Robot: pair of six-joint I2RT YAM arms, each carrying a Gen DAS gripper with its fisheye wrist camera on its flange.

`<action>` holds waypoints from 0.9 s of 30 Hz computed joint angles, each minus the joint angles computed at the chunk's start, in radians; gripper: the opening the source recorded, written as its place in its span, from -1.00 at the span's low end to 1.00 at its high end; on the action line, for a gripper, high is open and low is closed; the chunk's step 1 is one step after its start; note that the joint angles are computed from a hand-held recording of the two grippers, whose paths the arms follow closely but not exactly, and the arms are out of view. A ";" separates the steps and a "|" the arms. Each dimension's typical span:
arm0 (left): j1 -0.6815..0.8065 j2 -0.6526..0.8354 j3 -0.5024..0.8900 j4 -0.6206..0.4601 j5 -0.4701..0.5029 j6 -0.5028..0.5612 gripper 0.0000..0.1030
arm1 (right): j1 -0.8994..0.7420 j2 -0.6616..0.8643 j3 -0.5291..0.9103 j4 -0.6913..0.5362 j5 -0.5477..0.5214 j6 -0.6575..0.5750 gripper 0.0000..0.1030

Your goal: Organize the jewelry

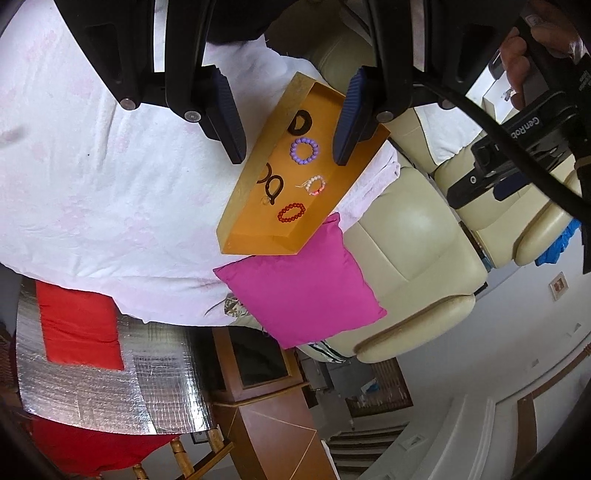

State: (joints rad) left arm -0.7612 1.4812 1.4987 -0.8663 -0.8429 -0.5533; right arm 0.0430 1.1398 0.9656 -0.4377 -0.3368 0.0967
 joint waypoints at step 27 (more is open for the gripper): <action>-0.038 -0.079 -0.015 -0.061 -0.090 0.019 0.68 | 0.101 -0.093 -0.013 -0.041 0.148 0.010 0.04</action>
State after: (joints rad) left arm -0.7989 1.4018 1.4838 -0.9269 -0.9334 -0.5339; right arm 0.1436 1.0464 0.9529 -0.4788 -0.1884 0.1069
